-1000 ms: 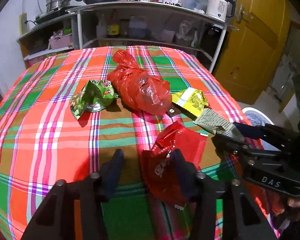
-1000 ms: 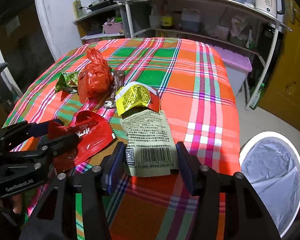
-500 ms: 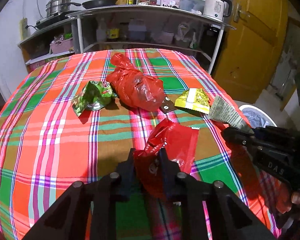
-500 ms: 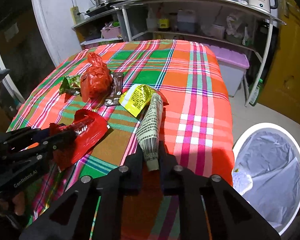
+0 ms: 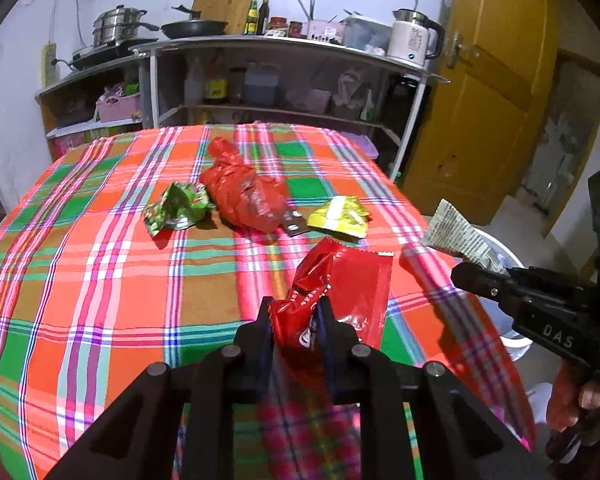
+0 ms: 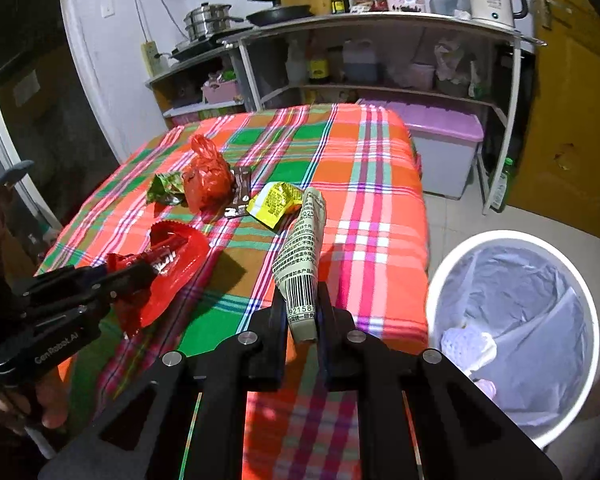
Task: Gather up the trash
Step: 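Carry the red wrapper and barcode paper over the bin and open both tools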
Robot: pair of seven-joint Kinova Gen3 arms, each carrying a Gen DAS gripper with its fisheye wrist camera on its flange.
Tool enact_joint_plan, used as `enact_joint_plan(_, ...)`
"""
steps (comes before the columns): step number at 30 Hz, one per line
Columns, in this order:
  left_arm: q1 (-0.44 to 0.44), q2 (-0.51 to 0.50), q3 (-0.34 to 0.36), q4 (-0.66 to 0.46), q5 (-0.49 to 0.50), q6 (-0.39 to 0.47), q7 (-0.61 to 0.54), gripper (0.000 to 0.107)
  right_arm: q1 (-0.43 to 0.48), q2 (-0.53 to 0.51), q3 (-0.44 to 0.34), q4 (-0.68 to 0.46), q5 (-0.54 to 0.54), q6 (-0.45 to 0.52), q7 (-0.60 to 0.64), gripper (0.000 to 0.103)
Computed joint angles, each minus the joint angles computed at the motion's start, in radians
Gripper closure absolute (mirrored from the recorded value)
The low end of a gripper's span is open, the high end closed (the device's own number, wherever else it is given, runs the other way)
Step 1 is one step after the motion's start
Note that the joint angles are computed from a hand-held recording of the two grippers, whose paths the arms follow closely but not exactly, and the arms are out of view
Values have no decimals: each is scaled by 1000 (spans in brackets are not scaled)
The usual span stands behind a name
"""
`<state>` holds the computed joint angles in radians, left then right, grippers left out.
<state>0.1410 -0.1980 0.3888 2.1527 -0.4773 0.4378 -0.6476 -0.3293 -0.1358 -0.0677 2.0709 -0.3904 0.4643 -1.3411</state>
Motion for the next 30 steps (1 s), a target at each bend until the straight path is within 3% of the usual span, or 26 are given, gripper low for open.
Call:
enact_joint_plan(9,2,-33,116,-49,-66,58,98,88,8,-122,37,53,16,12,-33,91)
enact_joint_plan(17,25,-36,168,-86,-107,79,139,88,25,-212,74,85,57,41,-70,91)
enact_joint_plan(25,62,-1,194,-125,-172,102,193,87,38,-265,113,106,79,60,-85,91)
enact_joint_plan(30,116,38,172,-146,-223,108,228,87,39,-280,152,115,78,65,-73,91)
